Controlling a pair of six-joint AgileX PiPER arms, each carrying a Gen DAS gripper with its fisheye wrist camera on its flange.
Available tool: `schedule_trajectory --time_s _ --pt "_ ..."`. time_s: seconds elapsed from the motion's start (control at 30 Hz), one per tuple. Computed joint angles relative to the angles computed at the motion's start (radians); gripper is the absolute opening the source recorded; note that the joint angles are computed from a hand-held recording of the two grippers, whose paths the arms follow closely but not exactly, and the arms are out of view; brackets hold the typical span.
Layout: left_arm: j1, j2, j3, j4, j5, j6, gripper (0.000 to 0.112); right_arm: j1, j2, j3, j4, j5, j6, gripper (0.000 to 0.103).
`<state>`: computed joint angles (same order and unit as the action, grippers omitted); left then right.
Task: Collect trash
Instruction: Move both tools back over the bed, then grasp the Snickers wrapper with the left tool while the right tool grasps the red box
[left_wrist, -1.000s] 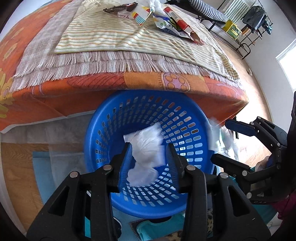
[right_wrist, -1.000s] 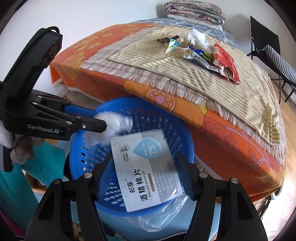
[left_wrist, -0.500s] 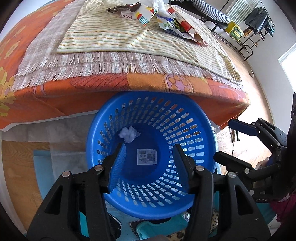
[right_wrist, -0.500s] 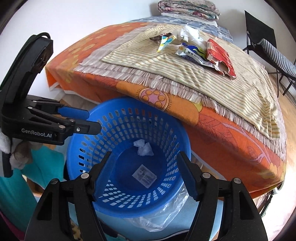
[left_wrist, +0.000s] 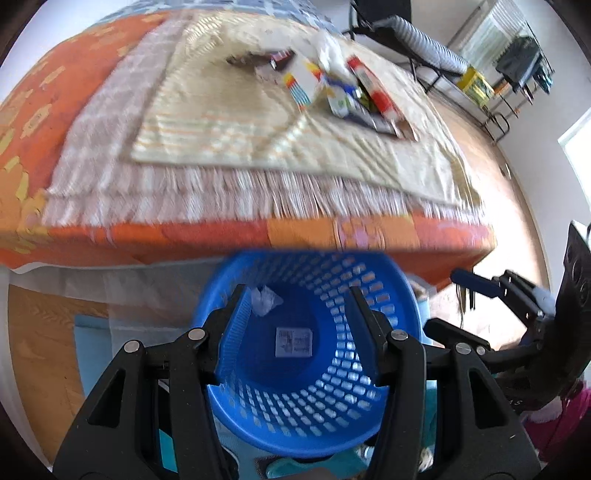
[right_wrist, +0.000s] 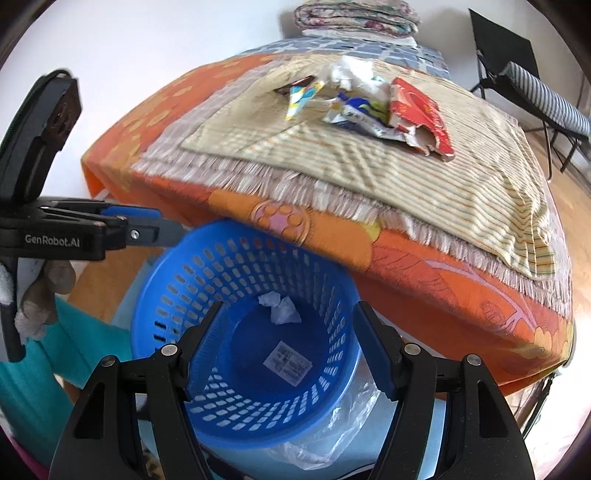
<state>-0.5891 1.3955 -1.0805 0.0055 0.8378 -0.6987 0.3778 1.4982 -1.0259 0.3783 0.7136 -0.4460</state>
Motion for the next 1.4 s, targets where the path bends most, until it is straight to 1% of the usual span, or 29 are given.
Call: schedule_trajectory --time_s 0.23,0.27,0.37,0.47,0.57,0.63,0.77,0.83,0.9,1.0,1.13,1.17,1.27,1.4 --pt "0.104 0.066 -0.165 -0.015 0.059 0.079 0.054 -0.085 0.057 -0.127 0.054 0.057 0.001 0.069" --pt "0.115 0.083 -0.196 -0.013 0.07 0.089 0.054 -0.096 0.067 -0.151 0.056 0.065 0.008 0.07" --pt "0.156 0.127 -0.276 -0.017 0.088 0.117 0.054 -0.119 0.099 -0.22 0.044 0.078 0.039 0.077" --pt "0.206 0.172 -0.342 -0.043 0.091 0.133 0.054 -0.144 0.139 -0.29 0.035 0.086 0.058 0.077" --pt "0.238 0.227 -0.411 -0.031 0.098 0.121 0.054 -0.172 0.21 -0.393 0.023 0.114 0.099 0.077" --pt "0.252 0.267 -0.46 -0.015 0.109 0.113 0.054 -0.192 0.254 -0.449 0.044 0.13 0.103 0.077" --pt "0.292 0.35 -0.556 -0.044 0.115 0.124 0.054 -0.238 0.351 -0.571 0.1 0.158 0.115 0.078" --pt "0.318 0.401 -0.615 -0.074 0.12 0.131 0.054 -0.249 0.406 -0.65 0.103 0.181 0.13 0.082" --pt "0.342 0.449 -0.669 -0.1 0.132 0.127 0.054 -0.254 0.457 -0.722 0.103 0.207 0.138 0.083" --pt "0.377 0.516 -0.747 -0.149 0.152 0.126 0.07 -0.25 0.541 -0.851 0.082 0.257 0.155 0.083" --pt "0.41 0.611 -0.856 -0.189 0.169 0.093 0.07 -0.244 0.636 -1.001 0.045 0.298 0.178 0.083" --pt "0.415 0.643 -0.897 -0.193 0.181 0.086 0.07 -0.243 0.67 -1.054 0.034 0.318 0.193 0.083" --pt "0.421 0.722 -1.001 -0.197 0.216 0.073 0.07 -0.244 0.726 -1.138 0.024 0.351 0.22 0.083" --pt "0.422 0.804 -1.104 -0.21 0.252 0.054 0.07 -0.238 0.811 -1.273 0.0 0.409 0.24 0.083"
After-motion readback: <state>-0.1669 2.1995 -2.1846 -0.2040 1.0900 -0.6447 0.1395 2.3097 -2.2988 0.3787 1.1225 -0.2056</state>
